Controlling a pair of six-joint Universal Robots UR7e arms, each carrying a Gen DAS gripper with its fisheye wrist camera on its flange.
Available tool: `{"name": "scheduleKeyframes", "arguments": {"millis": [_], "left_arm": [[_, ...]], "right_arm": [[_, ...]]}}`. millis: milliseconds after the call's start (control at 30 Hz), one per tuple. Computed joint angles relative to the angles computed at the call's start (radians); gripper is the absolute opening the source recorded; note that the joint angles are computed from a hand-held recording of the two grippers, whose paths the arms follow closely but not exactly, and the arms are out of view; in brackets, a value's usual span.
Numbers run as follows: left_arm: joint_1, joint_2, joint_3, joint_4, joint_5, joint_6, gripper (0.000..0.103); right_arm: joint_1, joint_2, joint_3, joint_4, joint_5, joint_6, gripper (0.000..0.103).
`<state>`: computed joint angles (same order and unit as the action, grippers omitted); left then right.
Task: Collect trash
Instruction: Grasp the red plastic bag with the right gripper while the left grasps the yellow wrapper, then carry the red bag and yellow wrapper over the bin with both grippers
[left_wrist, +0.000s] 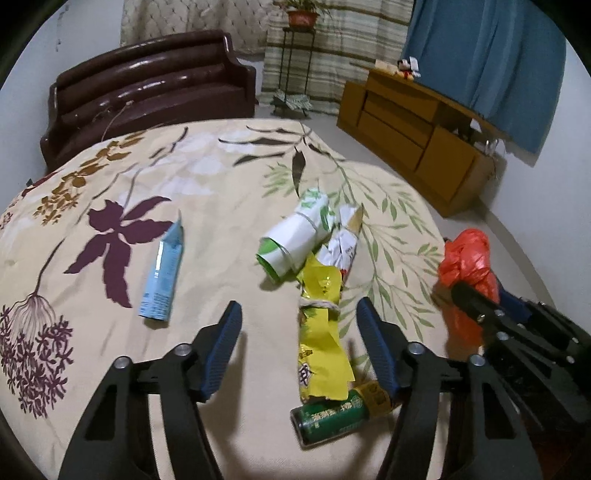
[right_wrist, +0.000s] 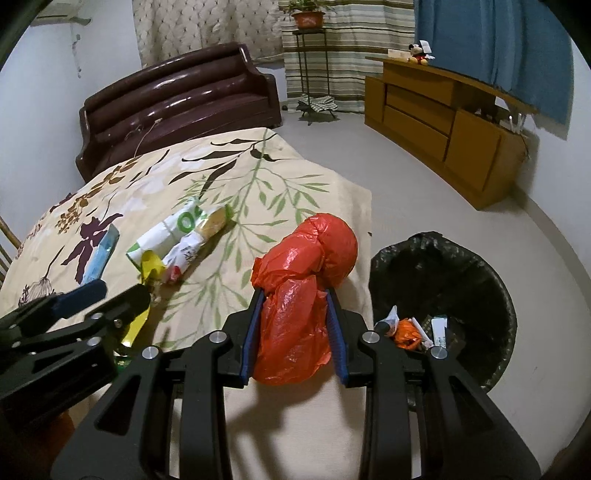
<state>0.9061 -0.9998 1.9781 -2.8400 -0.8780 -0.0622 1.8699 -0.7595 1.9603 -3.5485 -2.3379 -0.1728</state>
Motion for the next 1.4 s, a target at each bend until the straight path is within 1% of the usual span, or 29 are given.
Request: {"name": "scheduleKeyframes", "arguments": {"millis": [33,167,233,267,300,333,533,767,1133,1400], "left_arm": [[0.002,0.002,-0.004,0.012,-0.003,-0.002,0.055],[0.004,0.010,-0.011,0.046,-0.006,0.004,0.048],[0.004,0.014,-0.010,0.051,-0.009,0.017,0.038],[0.006,0.014,-0.010,0.054,-0.012,0.018,0.036],[0.004,0.014,-0.005,0.041,-0.007,0.027,0.032],[0.004,0.013,-0.004,0.040,-0.010,0.032,0.026],[0.007,0.003,0.009,0.015,-0.020,0.034,0.025],[0.004,-0.041,0.048,-0.047,-0.027,0.020,0.025],[-0.031,-0.091,0.112,-0.158,0.005,0.028,0.025],[-0.063,-0.089,0.136,-0.204,-0.006,0.039,0.025]], "right_arm": [[-0.004,-0.003,0.003,-0.002,0.005,0.001,0.031],[-0.013,-0.010,0.013,-0.008,0.015,0.002,0.031],[-0.015,-0.011,0.015,-0.007,0.017,0.002,0.031],[-0.017,-0.012,0.016,-0.008,0.019,0.002,0.031],[-0.018,-0.012,0.017,-0.007,0.020,0.003,0.031],[-0.018,-0.012,0.017,-0.008,0.020,0.003,0.031],[-0.018,-0.010,0.018,-0.015,0.020,-0.006,0.031],[-0.001,-0.002,0.017,-0.028,0.000,-0.030,0.031],[0.022,-0.008,0.038,-0.067,-0.038,-0.051,0.031],[0.024,-0.036,0.075,-0.113,-0.067,-0.062,0.031]]}}
